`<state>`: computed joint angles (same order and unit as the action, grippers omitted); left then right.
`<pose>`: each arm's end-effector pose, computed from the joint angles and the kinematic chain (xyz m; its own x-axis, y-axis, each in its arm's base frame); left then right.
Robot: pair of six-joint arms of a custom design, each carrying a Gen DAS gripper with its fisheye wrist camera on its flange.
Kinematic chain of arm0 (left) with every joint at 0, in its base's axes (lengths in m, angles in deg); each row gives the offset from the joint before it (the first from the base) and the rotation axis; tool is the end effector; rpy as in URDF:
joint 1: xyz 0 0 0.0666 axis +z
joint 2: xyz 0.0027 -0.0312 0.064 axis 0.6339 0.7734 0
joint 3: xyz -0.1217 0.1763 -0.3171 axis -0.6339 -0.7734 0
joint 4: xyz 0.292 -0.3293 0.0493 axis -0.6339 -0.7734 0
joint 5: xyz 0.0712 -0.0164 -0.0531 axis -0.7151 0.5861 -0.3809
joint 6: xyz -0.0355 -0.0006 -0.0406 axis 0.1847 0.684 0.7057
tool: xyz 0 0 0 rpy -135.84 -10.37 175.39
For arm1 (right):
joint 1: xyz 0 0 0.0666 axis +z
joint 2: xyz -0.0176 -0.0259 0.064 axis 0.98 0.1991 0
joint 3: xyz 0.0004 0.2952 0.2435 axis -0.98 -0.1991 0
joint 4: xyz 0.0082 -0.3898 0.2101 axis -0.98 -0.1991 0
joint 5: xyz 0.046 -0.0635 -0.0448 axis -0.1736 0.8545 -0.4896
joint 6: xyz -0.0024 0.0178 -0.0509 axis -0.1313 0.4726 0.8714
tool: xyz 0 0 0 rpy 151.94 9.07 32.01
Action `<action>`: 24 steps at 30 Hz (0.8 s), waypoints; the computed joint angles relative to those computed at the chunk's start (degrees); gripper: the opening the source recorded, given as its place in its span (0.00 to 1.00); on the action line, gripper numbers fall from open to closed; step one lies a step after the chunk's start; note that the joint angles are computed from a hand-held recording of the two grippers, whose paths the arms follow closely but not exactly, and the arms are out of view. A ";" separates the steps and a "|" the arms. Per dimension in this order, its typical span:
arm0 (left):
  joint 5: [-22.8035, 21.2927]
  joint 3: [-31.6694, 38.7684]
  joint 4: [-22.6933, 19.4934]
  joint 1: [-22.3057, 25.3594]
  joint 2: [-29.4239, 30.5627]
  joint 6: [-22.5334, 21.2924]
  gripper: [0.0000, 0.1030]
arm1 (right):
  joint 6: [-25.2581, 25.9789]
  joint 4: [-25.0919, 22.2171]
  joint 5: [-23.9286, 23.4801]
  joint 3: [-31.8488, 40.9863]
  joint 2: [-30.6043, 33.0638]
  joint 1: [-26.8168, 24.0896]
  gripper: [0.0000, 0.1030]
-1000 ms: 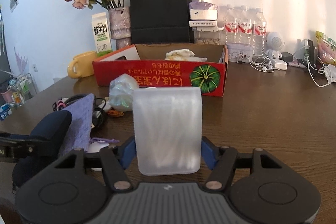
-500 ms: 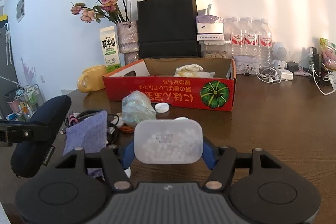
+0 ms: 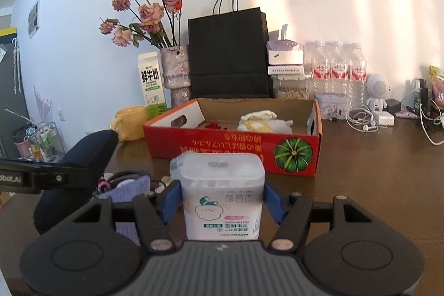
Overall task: Organize objects
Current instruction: 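Lift and carry the glasses case and container with both grippers toward the red box, then lower both grippers into the red box and open them to release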
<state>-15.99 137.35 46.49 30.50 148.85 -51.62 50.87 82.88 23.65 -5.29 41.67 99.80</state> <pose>0.5504 -0.1007 0.4126 -0.4943 0.1473 -0.8567 0.5213 0.8389 -0.1565 0.4524 0.1617 0.3227 -0.3809 0.1408 -0.9138 0.0893 0.9893 0.1152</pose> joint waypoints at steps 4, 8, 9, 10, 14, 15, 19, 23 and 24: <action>-0.09 2.93 0.42 -0.55 1.84 -0.14 0.65 | 0.77 0.80 -0.63 1.67 0.77 -0.56 0.61; -0.29 7.45 0.31 -1.17 4.64 0.17 0.65 | 2.11 1.52 -1.49 4.51 2.21 -1.38 0.61; -0.38 9.00 0.26 -1.36 5.58 0.21 0.65 | 2.57 1.77 -1.80 5.37 2.67 -1.60 0.61; -0.58 10.47 0.20 -1.57 6.46 0.31 0.65 | 3.04 2.11 -2.08 6.21 3.11 -1.82 0.61; -1.43 17.62 -0.13 -2.33 11.06 0.93 0.65 | 4.62 3.26 -3.83 10.91 6.02 -3.15 0.61; -1.81 19.46 -0.13 -2.55 12.36 1.09 0.65 | 4.76 3.45 -4.45 12.19 6.98 -3.52 0.61; -3.99 27.10 -0.09 -3.57 18.28 1.28 0.65 | 5.34 3.67 -6.96 18.08 11.86 -5.22 0.61; -6.09 35.83 -0.81 -4.20 25.42 2.12 0.65 | 4.61 2.43 -9.39 24.90 18.00 -7.41 0.61; -6.36 38.39 -1.33 -4.28 27.44 2.46 0.65 | 4.18 1.98 -10.14 26.59 19.53 -8.08 0.61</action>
